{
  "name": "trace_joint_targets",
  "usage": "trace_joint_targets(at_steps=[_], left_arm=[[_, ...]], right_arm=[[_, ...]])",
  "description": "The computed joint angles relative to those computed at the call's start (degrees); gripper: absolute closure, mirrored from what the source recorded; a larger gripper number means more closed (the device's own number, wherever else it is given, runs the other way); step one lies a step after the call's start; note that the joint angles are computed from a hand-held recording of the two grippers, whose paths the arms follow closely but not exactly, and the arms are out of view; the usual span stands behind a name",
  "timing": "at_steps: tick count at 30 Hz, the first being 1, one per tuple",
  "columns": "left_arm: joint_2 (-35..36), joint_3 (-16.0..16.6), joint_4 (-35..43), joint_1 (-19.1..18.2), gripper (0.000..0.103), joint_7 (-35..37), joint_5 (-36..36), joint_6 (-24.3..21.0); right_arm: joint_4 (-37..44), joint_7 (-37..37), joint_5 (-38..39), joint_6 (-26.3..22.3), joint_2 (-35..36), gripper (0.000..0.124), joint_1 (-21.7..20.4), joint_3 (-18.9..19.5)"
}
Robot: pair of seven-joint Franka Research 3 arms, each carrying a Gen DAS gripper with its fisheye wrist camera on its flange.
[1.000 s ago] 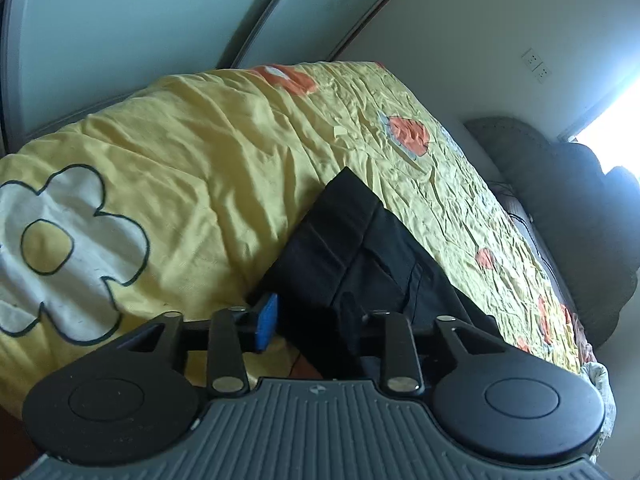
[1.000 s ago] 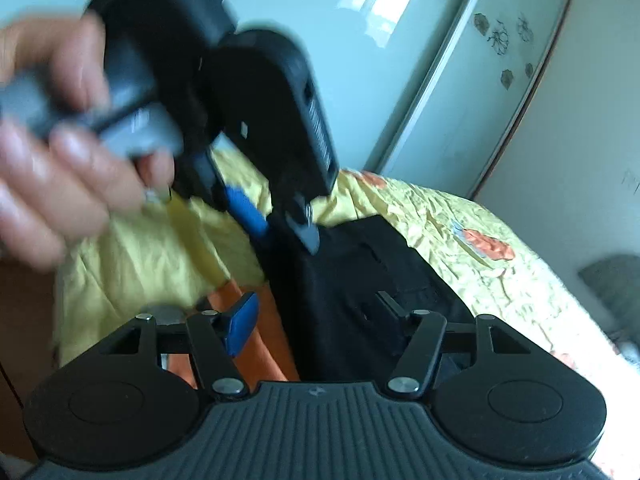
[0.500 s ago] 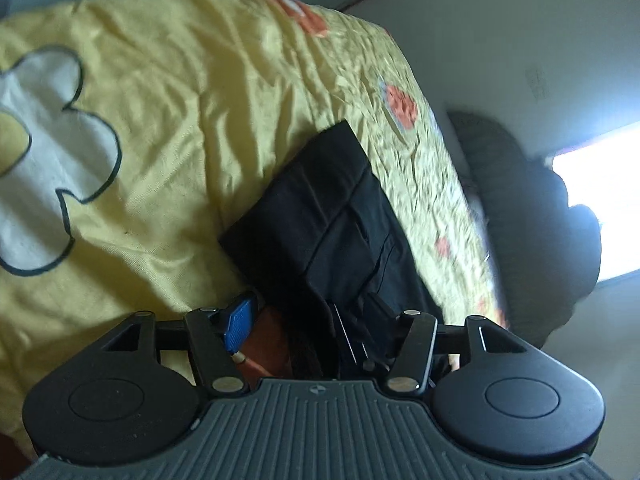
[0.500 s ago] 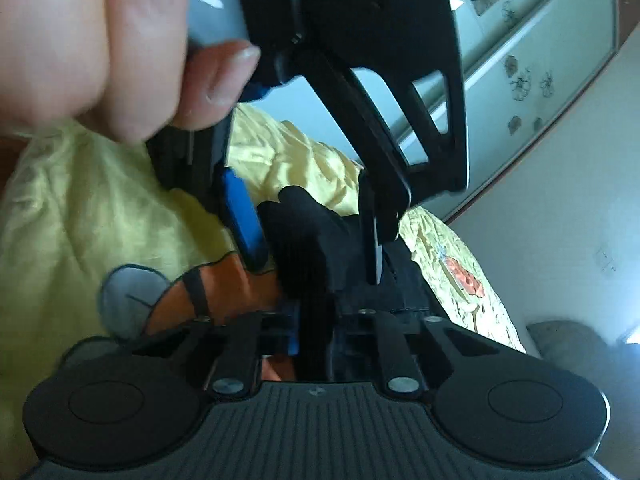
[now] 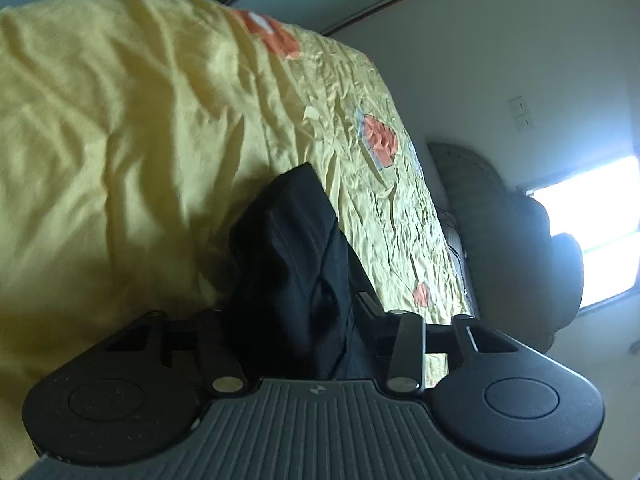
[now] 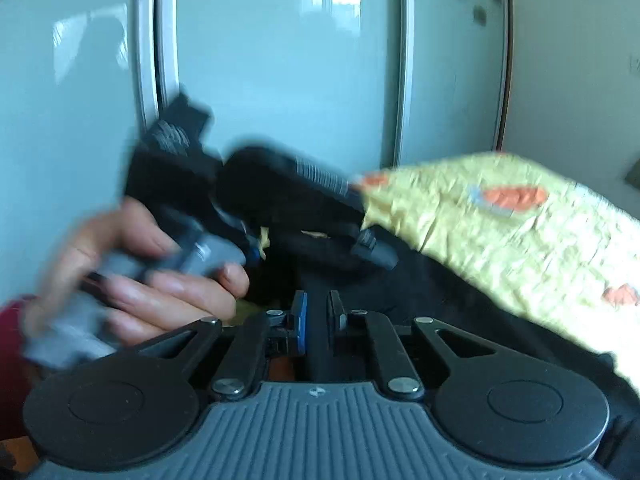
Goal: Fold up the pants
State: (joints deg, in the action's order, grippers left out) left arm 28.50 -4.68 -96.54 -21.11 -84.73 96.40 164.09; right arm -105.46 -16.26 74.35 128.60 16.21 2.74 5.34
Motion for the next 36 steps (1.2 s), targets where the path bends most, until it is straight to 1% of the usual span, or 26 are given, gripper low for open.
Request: trace_joint_targets(at_steps=[1, 2, 3, 4, 5, 6, 7, 8, 9, 11, 13, 14, 15, 16, 18, 21, 26, 29, 31, 34, 36], left_arm=[[0.37, -0.18, 0.32, 0.1, 0.056, 2.66, -1.88, -0.23], [0.67, -0.08, 0.64, -0.06, 0.057, 4.43, -2.97, -0.38], [1.09, 0.09, 1.15, -0.21, 0.058, 6.5, -4.32, -0.56], [0.62, 0.48, 0.47, -0.61, 0.059, 7.39, -4.79, -0.83], [0.52, 0.52, 0.39, -0.88, 0.062, 9.81, -6.39, -1.4], [0.6, 0.45, 0.5, -1.09, 0.064, 13.39, -8.74, -2.14], [0.65, 0.34, 0.52, -1.24, 0.071, 17.31, -11.55, -2.8], [1.04, 0.25, 0.95, -1.27, 0.077, 21.28, -14.58, -3.21], [0.98, 0.64, 0.89, -1.81, 0.077, 23.32, -15.71, -3.73], [0.84, 1.07, 1.19, -3.05, 0.08, 29.45, -18.79, -6.06], [1.26, 0.99, 3.0, -4.41, 0.081, 36.3, -22.85, -9.73], [1.04, 1.26, 3.45, -5.62, 0.082, 38.61, -23.69, -11.89], [1.14, 1.28, 4.55, -6.81, 0.082, 41.61, -24.69, -14.67], [1.18, 1.41, 5.39, -8.01, 0.082, 43.57, -25.12, -17.05], [1.72, 1.54, 7.62, -9.97, 0.083, 46.61, -25.46, -20.59], [3.12, 1.26, 11.48, -12.11, 0.083, 51.84, -26.62, -24.57], [7.71, 1.78, 19.78, -15.5, 0.084, 59.44, -28.84, -28.94], [12.06, 2.93, 26.99, -18.09, 0.084, 64.56, -29.93, -32.22], [14.49, 3.92, 31.14, -19.56, 0.084, 67.33, -30.79, -33.18], [17.83, 5.47, 36.89, -21.5, 0.084, 70.75, -32.03, -33.71], [20.79, 6.36, 41.83, -22.49, 0.084, 73.92, -33.5, -34.41]], right_arm=[[0.32, -0.04, 1.34, 0.54, -0.07, 0.114, -0.39, -0.13], [0.78, -0.1, 3.17, 3.08, 0.22, 0.114, -0.21, -0.06], [1.81, 0.39, 3.99, 6.76, 1.17, 0.114, 0.53, 0.04], [3.02, 1.85, 3.16, 10.29, 2.5, 0.114, 1.46, 0.09], [3.33, 4.31, 1.08, 13.02, 3.23, 0.114, 2.21, -0.01], [4.76, 7.94, -2.25, 13.93, 5.03, 0.114, 2.82, -0.11], [6.16, 12.4, -6.99, 13.17, 6.71, 0.114, 3.2, -0.39], [7.46, 16.21, -11.22, 11.88, 8.26, 0.114, 3.56, -0.89], [7.18, 16.42, -11.42, 12.85, 8.67, 0.114, 3.04, 0.02], [6.4, 15.22, -8.0, 14.49, 8.34, 0.114, 1.41, 2.39], [6.17, 15.34, -4.39, 13.76, 7.89, 0.114, -0.26, 3.76], [7.49, 16.62, -4.2, 13.46, 8.87, 0.114, -0.19, 3.91], [10.33, 19.47, -6.01, 13.59, 10.67, 0.114, -0.79, 4.97], [11.17, 20.11, -5.67, 12.58, 11.07, 0.114, -0.09, 4.03], [12.61, 20.62, -5.32, 11.12, 11.89, 0.114, -1.2, 4.55], [12.26, 19.99, -2.98, 9.63, 11.45, 0.113, -2.73, 5.4], [10.38, 18.65, 0.92, 4.52, 9.29, 0.113, -5.35, 4.94], [8.35, 17.24, 3.72, 3.03, 7.37, 0.113, -6.39, 3.86], [8.4, 17.17, 5.64, 1.28, 7.43, 0.113, -7.07, 3.03], [9.49, 19.98, 7.21, -2.24, 8.2, 0.113, -8.5, 1.9], [9.74, 20.23, 8.62, -3.1, 8.42, 0.113, -9.25, 1.58]])
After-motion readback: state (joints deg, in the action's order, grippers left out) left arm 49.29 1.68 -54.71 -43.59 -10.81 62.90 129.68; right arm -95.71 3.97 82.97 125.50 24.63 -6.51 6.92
